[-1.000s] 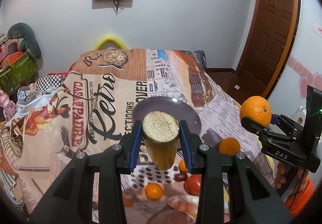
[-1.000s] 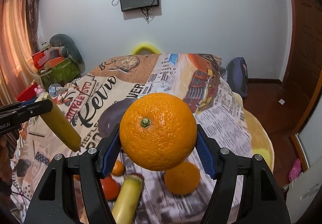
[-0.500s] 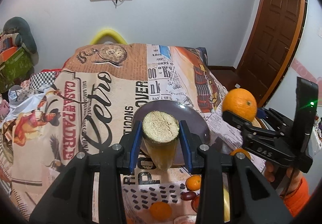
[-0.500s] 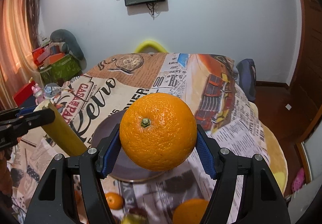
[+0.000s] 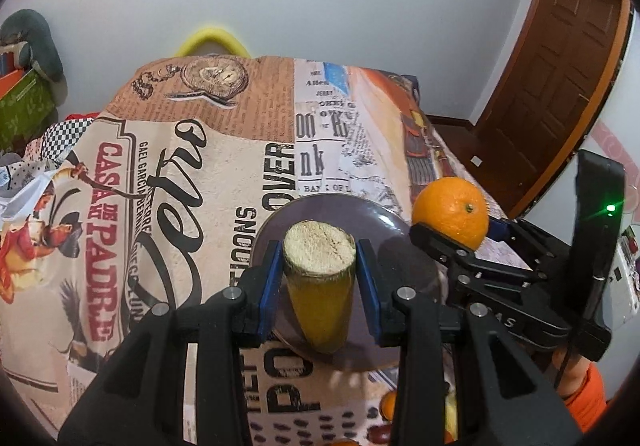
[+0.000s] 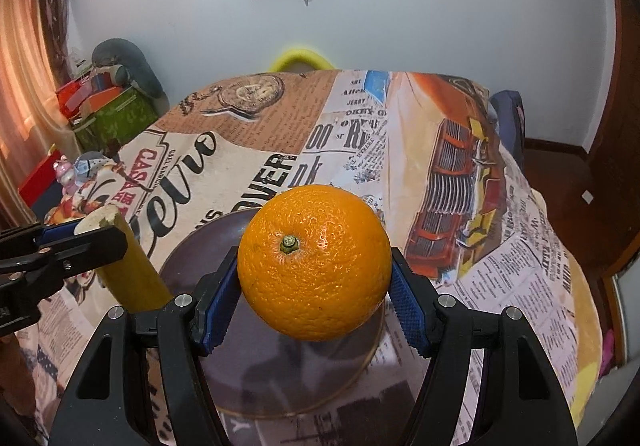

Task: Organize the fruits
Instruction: 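Carry the green cylinder and the large orange over the grey plate with both grippers, then lower the cylinder and orange onto the plate and open both grippers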

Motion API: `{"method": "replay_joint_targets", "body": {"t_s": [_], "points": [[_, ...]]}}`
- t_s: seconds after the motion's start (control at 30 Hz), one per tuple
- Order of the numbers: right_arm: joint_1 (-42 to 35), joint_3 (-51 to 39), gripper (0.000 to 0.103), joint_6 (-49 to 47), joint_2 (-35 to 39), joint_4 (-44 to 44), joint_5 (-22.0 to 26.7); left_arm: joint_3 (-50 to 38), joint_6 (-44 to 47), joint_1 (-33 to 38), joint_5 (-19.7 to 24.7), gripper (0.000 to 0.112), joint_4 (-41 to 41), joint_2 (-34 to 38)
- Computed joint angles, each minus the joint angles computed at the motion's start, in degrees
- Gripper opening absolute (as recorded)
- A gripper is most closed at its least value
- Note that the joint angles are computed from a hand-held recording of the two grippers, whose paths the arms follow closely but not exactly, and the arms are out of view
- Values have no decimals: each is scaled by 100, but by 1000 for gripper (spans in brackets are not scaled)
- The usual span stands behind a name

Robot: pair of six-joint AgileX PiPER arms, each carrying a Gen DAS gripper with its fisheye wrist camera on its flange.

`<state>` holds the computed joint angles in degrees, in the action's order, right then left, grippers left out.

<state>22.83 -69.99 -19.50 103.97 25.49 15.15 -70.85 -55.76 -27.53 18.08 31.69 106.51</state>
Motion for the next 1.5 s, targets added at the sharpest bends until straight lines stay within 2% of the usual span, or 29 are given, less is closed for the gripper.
{"method": "replay_joint_targets", "body": {"t_s": [0.17, 0.43, 0.53, 0.67, 0.73, 0.8, 0.93, 1.1, 1.23, 1.33, 1.5], "points": [[-37, -372, 66, 312, 308, -338, 277, -338, 546, 205, -83, 37, -609, 359], [-23, -976, 66, 782, 902, -803, 857, -975, 1275, 415, 73, 37, -1439, 926], [-24, -1167, 66, 608, 1014, -665, 1066, -1096, 1080, 461, 213, 38, -1342, 1053], [125, -1485, 67, 1171, 1244, -1361, 1394, -1070, 1664, 585, 187, 40, -1988, 1108], [128, -1624, 67, 1198, 1345, -1385, 1607, -1013, 1448, 555, 169, 43, -1746, 1073], [101, -1647, 67, 1102, 1371, -1260, 1721, -966, 1214, 515, 156, 51, -1466, 1020], [113, -1470, 68, 1512, 1237, -1673, 1663, -796, 995, 480, 136, 52, -1249, 808], [-92, -1225, 68, 1215, 1004, -1203, 1679, -450, 739, 457, 84, 52, -1048, 464], [-117, -846, 74, 936, 549, -882, 1403, -200, 370, 374, 142, 53, -678, 201], [-64, -477, 77, 1022, 57, -1025, 1122, 53, 29, 254, 208, 53, -336, -84], [-16, 58, 77, 1206, -650, -1211, 902, 437, -993, -146, 557, 53, 793, -570]]}}
